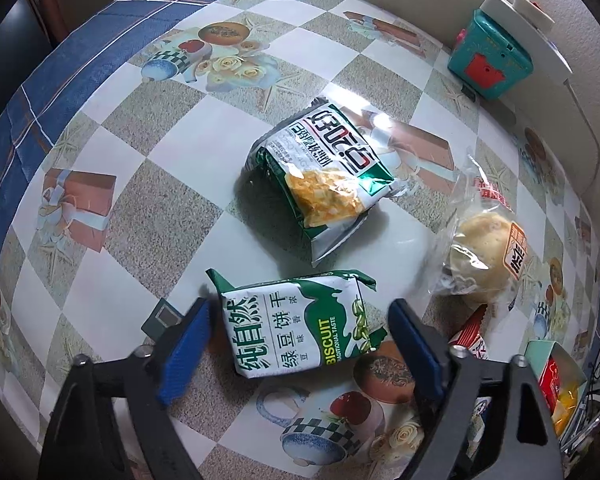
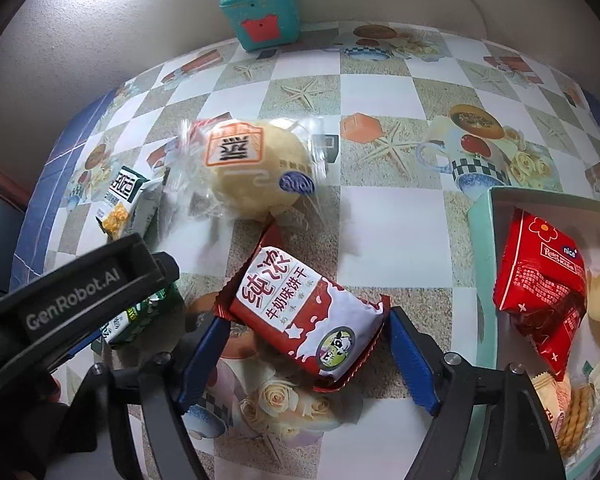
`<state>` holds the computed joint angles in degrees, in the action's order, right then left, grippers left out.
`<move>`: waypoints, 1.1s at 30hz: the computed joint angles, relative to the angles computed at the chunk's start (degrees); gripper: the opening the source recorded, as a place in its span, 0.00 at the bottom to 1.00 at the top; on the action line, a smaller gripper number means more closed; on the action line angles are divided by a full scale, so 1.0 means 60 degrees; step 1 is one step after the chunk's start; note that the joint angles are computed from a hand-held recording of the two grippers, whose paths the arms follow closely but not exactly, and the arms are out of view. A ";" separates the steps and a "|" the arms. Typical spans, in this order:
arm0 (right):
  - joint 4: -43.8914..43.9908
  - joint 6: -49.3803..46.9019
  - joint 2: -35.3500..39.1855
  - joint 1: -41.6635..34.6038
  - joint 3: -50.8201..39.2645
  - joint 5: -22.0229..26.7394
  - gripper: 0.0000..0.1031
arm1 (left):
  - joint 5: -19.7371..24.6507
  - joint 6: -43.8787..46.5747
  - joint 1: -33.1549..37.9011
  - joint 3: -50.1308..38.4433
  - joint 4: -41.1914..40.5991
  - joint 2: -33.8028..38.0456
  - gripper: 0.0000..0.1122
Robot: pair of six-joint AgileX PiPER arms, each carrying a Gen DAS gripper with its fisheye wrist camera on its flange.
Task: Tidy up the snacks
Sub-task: 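Grasp the green biscuit box with the left tool while the right tool grasps the red milk biscuit packet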
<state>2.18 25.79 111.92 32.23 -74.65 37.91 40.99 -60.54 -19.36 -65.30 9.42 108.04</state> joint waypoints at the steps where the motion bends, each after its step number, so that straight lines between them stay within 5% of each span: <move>1: 0.0021 -0.0016 -0.0006 -0.0008 0.0004 0.0002 0.77 | -0.0017 -0.0029 -0.0020 -0.0014 0.0019 0.0013 0.70; 4: 0.0119 -0.0101 -0.0079 -0.0054 0.0086 0.0016 0.76 | 0.0066 -0.0091 -0.0077 -0.0003 0.0078 -0.0043 0.60; 9: 0.0194 -0.0171 -0.0139 -0.0124 0.0120 0.0127 0.76 | 0.0101 -0.0127 -0.0008 0.0248 0.0005 -0.0371 0.57; 33: 0.0054 0.0181 -0.2214 -0.0083 0.1416 0.0626 0.75 | 0.0671 -0.0827 -0.0577 0.1562 0.0338 -0.2716 0.56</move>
